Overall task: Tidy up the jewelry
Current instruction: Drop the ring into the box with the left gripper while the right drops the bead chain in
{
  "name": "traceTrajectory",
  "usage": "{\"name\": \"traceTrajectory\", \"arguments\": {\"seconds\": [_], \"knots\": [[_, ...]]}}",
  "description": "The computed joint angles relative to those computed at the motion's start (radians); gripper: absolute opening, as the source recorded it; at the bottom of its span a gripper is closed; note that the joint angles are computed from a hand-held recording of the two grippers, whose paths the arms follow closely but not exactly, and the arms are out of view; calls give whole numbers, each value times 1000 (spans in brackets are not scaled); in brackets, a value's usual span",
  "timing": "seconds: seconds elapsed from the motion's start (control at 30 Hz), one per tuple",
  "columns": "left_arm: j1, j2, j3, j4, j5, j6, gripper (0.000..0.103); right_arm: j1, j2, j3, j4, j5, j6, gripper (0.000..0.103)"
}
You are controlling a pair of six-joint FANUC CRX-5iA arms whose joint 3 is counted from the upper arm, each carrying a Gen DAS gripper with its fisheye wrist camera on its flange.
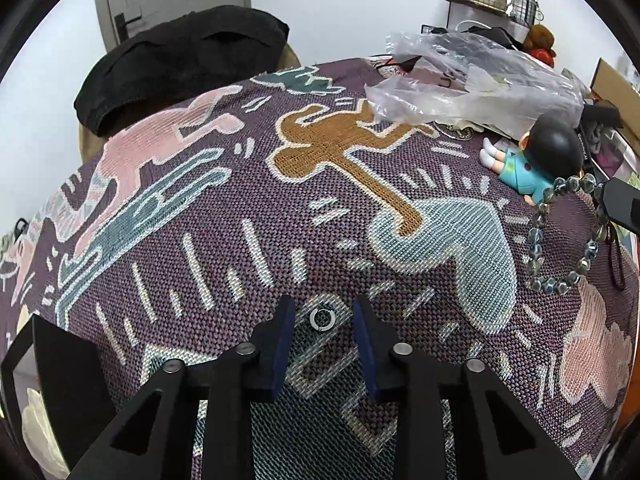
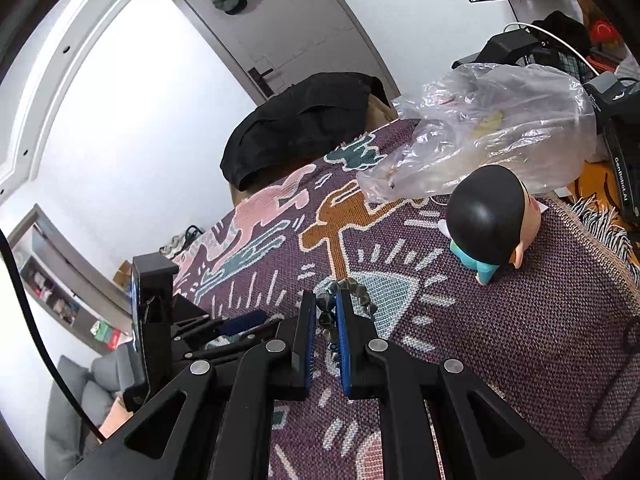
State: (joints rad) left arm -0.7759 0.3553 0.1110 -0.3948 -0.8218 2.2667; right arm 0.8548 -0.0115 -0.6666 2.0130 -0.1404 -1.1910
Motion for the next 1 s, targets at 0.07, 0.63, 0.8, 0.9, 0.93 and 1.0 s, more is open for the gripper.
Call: {"name": "traceTrajectory", "arguments": {"seconds": [0.07,0.63,0.8,0.9,0.93,1.0], "knots": [[-3,-1,-5,-1,11,-10,19,-6,-3,-2,30,7,-25,11],[-14,-172,-94,-85,25,103,14,92,36,50,-196,-50,192,11],[-13,-259,-146,-126,11,160,14,152,53,88,-312,-90,310,11],[-5,-316,-188,-143,7,198,14,184,68,117,-367,-112,367,11],[-4,-323,-192,-149,4,206,14,192,73,125,-381,-117,383,11],[2,-357,-220,-159,2,227,14,214,86,149,-414,-128,420,11]]}}
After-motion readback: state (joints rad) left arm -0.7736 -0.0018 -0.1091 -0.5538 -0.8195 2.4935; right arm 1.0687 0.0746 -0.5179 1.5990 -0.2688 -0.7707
